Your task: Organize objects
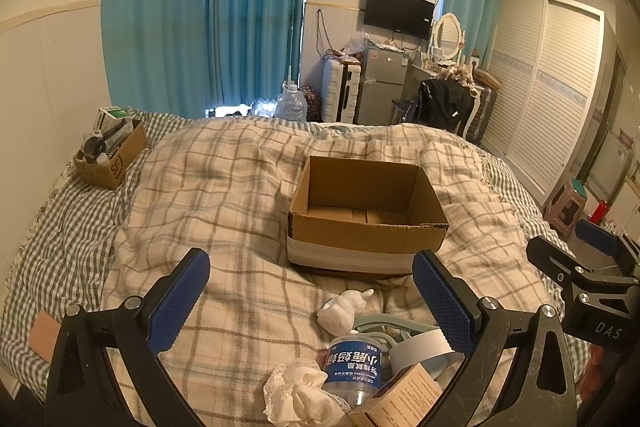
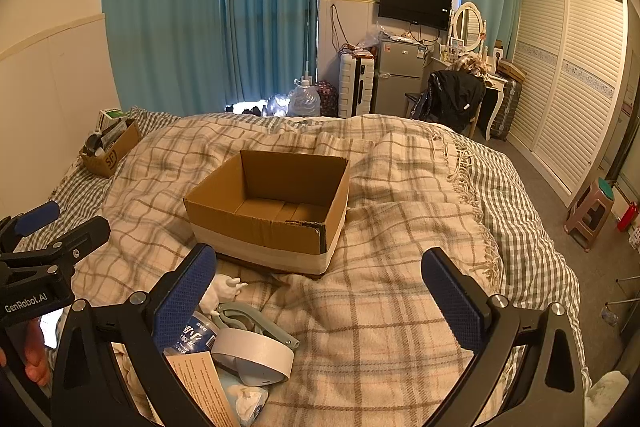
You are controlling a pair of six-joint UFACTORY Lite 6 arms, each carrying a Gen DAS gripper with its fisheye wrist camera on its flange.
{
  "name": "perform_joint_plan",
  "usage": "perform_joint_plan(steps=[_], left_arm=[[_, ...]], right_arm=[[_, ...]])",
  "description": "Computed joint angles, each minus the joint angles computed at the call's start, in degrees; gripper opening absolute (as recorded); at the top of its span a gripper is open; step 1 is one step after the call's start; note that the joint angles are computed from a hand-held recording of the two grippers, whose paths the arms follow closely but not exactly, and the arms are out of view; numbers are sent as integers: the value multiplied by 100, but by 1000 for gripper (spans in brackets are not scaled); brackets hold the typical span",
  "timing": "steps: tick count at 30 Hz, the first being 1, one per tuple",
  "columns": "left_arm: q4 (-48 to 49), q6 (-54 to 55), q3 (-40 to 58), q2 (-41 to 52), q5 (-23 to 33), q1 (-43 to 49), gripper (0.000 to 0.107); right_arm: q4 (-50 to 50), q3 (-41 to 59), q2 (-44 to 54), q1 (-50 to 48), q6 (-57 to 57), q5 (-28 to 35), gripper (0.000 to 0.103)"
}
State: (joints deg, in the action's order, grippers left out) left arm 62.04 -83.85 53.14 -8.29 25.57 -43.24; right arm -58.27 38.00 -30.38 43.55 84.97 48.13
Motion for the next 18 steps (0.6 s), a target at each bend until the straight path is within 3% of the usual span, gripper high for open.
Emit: perform_joint_plan(steps=[18], left_arm=[[466,-441,-313,-625,185,-157,103]], right_arm=[[-45,170,-273,466,-68,558,102]])
